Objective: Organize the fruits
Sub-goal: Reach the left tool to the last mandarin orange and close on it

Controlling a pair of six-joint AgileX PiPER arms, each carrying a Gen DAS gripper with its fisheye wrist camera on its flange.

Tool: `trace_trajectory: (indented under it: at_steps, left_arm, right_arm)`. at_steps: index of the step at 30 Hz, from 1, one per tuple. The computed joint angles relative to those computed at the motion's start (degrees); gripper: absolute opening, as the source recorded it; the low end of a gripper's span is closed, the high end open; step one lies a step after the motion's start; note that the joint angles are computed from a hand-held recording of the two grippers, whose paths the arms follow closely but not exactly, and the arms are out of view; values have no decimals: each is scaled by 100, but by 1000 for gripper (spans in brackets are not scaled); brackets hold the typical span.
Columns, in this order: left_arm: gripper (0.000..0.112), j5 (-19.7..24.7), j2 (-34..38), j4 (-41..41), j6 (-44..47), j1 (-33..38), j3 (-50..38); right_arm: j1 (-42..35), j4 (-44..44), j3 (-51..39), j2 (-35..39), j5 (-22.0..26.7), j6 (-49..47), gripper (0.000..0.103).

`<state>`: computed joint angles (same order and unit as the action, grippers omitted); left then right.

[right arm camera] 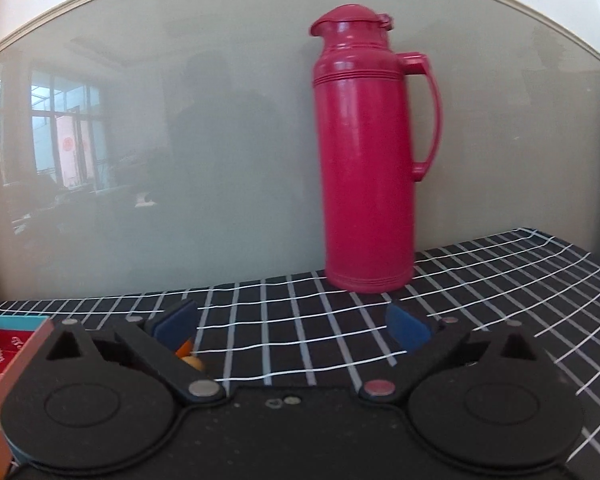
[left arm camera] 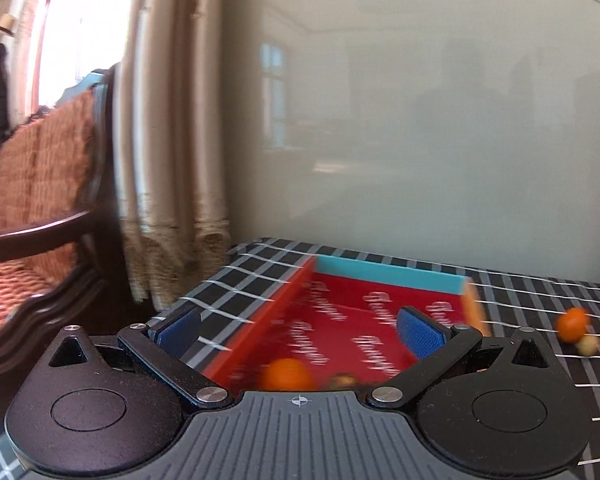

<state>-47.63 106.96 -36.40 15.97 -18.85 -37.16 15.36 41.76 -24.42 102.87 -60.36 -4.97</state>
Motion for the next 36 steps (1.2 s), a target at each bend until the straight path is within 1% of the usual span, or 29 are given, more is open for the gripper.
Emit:
trace_trajectory:
  at_steps: [2,5,8,13,17,24,26,28,29,36]
  left_arm:
    - [103,-5,3,123,-120,-178,-33]
    - [103,63,125,24,126,-624,-306]
    - [103,224,308,-72,310,-1037,-683]
    - [103,619,741,-233,668,-1512,-1469]
    - [103,908,1127,-511,945,-1714,-2063]
    - [102,1245,1622,-864,1292,-1952,-2864]
    - [101,1366,1776,-965,1414,-1999,-3117]
    - [95,1525,1921,-1128,1593,-2034,-3381]
    - [95,1582,1998,-1183,1641,-2044,-3506]
    - [94,1883,2543,-2074,2726,-2162,-4456]
  right_arm:
    - [-206,-168,140,-22,-74,154,101]
    - [-551,-432,314,19,-161,386,101]
    - [-921,-696,424,79,-225,553,101]
    - [-1424,-736,472,245,-409,312,101]
    - [-2036,-1164,464,293,-350,435,101]
    - [-2519,-1357,240,520,-347,338,101]
    - [-2571,-1225,99,611,-271,166,101]
    - [-2667,-1194,3,674,-194,70,101]
    - [-2728,-1220,-9,684,-171,72,101]
    - [-3135,-1329,-274,811,91,-12,101]
